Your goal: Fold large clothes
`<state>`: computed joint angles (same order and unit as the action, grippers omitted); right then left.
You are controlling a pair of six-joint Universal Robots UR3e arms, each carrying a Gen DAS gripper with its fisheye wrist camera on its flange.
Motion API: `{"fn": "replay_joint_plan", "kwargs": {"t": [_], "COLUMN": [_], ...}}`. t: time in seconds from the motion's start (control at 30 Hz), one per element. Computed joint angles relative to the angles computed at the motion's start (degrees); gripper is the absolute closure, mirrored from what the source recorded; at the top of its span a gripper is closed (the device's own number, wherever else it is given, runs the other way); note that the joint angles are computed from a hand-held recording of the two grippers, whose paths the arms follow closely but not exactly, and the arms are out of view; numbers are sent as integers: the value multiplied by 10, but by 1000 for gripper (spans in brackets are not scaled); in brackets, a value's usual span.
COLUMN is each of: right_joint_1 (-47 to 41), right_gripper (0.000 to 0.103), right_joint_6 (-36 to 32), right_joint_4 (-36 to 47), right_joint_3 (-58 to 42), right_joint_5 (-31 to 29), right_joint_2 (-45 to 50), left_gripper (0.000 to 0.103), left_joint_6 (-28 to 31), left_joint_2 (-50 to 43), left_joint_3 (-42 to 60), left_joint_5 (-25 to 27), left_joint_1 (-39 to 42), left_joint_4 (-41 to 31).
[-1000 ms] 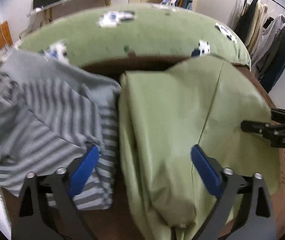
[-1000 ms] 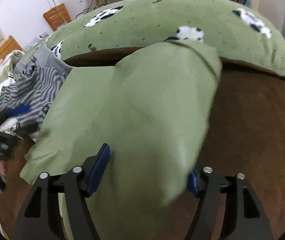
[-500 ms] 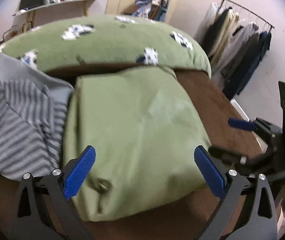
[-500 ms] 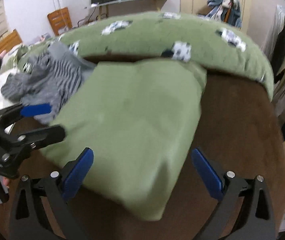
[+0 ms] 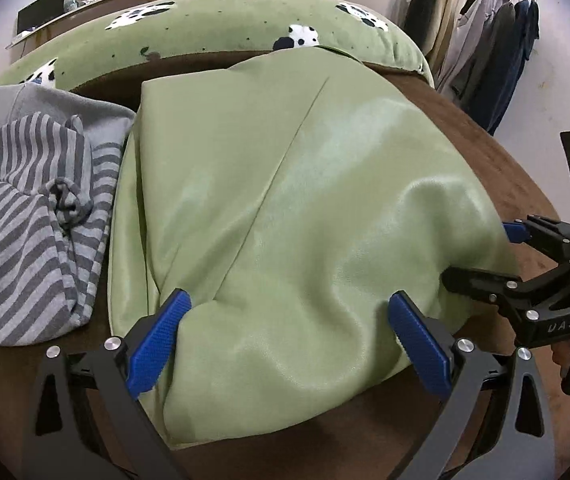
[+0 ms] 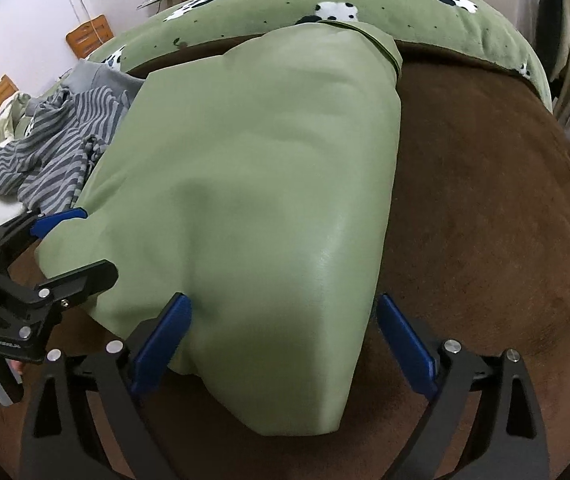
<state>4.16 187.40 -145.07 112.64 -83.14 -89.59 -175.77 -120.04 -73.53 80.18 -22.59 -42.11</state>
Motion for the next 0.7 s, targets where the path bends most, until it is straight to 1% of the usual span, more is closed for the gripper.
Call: {"fn": "replay_joint_plan", "kwargs": {"t": [0.07,0.17,0.27,0.4,0.53,0.6,0.7], "right_joint_1": [3,18,41,76,121,152,228], "right_gripper": [11,10,10,8,7,6,6], "right_joint_6": [2,0,7,26,76,100,149], "right_joint_4": [5,30,70,126,209,251,333], "right_joint_3": [-6,-29,-64,-118,-182,-215,-278], "right_joint_5": [-4,-28,-62,-108,-156,-181,-237], "right_joint_2": [1,2,-8,-42,-85,-98,-113], "left_gripper": [7,7,7,7,7,6,7], "left_joint_6": [-2,-2,-14,-31,-44,-53,-61], "left_joint_2": [-6,-14,-19,2,57,100,162], "left_joint_3": [4,20,68,120,159,153,134], "left_joint_5": [6,22,37,61,95,99,119], "left_joint_1": [-2,-10,-21,-30,-44,-47,-60], "left_joint_4": [4,0,-51,-107,-173,-197,-222]}}
